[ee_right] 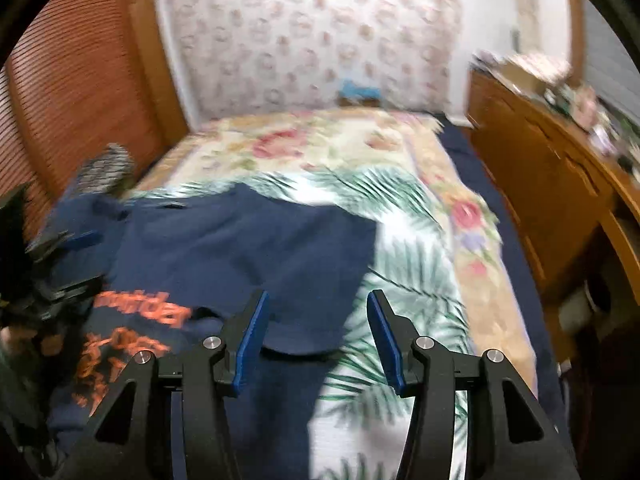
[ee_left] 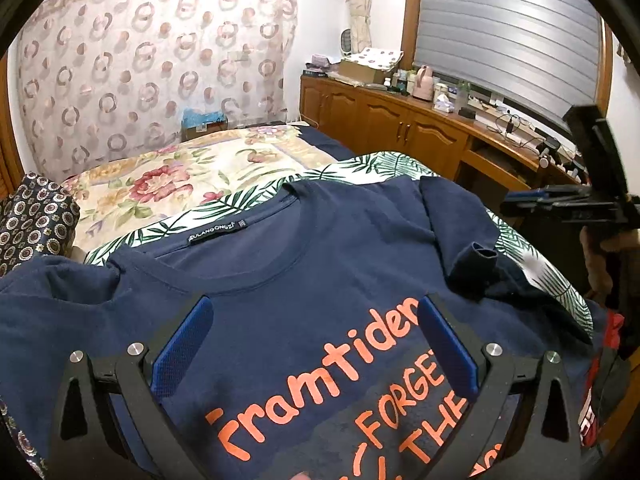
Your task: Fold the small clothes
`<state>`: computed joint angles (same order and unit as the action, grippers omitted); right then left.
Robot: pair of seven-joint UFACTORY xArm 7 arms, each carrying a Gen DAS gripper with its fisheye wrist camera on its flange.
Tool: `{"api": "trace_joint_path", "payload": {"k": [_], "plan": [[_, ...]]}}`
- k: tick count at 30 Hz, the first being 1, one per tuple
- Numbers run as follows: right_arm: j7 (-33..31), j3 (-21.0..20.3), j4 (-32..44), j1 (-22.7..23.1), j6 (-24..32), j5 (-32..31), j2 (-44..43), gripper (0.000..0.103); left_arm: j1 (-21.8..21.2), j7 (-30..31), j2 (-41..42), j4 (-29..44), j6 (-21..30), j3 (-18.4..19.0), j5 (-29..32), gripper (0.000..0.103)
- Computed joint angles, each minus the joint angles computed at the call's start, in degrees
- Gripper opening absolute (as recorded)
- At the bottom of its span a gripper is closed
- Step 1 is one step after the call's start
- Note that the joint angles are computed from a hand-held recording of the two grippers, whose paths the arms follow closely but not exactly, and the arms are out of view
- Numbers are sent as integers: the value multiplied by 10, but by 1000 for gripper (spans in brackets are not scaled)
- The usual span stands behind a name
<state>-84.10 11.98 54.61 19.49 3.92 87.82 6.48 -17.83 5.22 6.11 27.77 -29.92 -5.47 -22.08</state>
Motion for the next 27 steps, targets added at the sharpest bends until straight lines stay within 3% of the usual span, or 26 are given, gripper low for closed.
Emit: {"api": "trace_joint_path", "payload": {"k": [5,6,7,9,10,18,21,23,24,25,27], "plan": [[56,1,15,-15,37,-76,45,52,9,-16,3,1,2,3,11,102],[71,5,19,-17,36,-96,52,42,9,-18,3,0,0,4,11,102],[90,7,26,-15,33,-121,60,23,10,-19,3,-1,-1,4,11,102],[85,25,32,-24,26,-134,62,7,9,-19,2,-2,-4,5,6,102],[65,42,35,-39,27,-127,59,6,9,-20,1,-4,-6,5,4,102],[45,78,129,-42,31,-179,117,6,13,-21,3,-7,-18,7,-9,102],[5,109,162,-65,42,-158,148,6,13,-22,3,-8,-20,7,-15,102],[13,109,179,-63,38,-176,171,22,13,-21,3,-8,-21,7,-17,102],[21,110,185,-62,31,-188,180,37,13,-20,4,-7,-21,7,-19,102],[17,120,193,-69,23,-188,189,45,12,-17,4,-5,-19,7,-23,102],[0,144,202,-89,6,-177,205,46,9,-13,6,-2,-20,7,-33,102]]}}
